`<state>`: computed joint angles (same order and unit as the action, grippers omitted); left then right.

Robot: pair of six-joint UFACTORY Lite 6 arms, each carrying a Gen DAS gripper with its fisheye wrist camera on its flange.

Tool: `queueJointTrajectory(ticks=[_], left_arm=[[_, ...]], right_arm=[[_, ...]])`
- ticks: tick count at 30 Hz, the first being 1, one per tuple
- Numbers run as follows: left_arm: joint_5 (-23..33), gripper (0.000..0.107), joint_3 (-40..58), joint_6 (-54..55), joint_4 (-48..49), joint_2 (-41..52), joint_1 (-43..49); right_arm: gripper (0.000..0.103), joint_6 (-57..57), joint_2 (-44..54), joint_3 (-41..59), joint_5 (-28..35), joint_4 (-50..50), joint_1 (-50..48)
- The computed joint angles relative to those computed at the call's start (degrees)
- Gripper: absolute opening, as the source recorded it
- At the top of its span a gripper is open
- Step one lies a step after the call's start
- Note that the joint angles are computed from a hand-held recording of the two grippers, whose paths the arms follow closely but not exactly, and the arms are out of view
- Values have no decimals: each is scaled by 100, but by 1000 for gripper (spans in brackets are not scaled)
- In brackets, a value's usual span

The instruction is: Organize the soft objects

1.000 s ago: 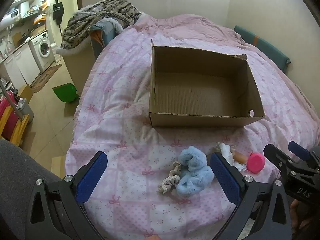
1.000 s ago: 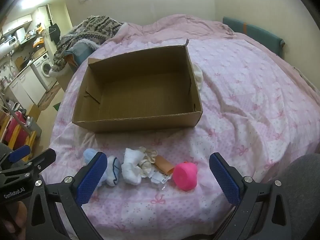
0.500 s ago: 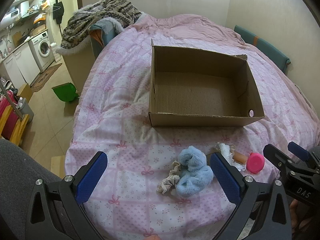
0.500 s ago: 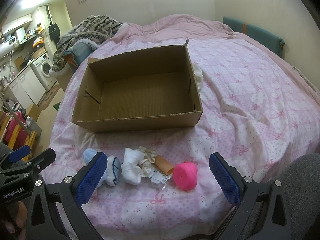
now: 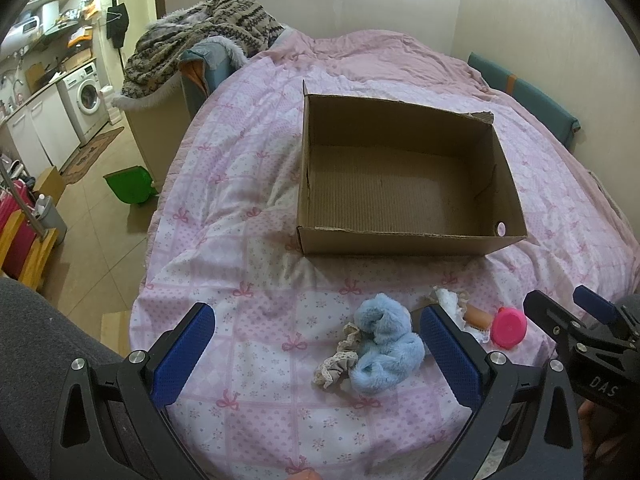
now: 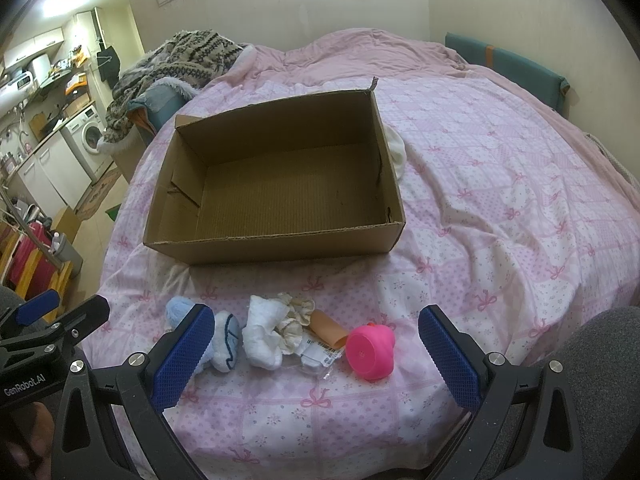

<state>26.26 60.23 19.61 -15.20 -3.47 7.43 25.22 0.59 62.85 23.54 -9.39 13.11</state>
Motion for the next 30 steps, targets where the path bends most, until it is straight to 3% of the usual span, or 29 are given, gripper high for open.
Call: queueJointTrajectory(ticks=[30], left_arm=[[58, 103, -15, -81, 63, -54, -14]], right_arm=[[103, -12, -13, -82, -87, 32, -33]])
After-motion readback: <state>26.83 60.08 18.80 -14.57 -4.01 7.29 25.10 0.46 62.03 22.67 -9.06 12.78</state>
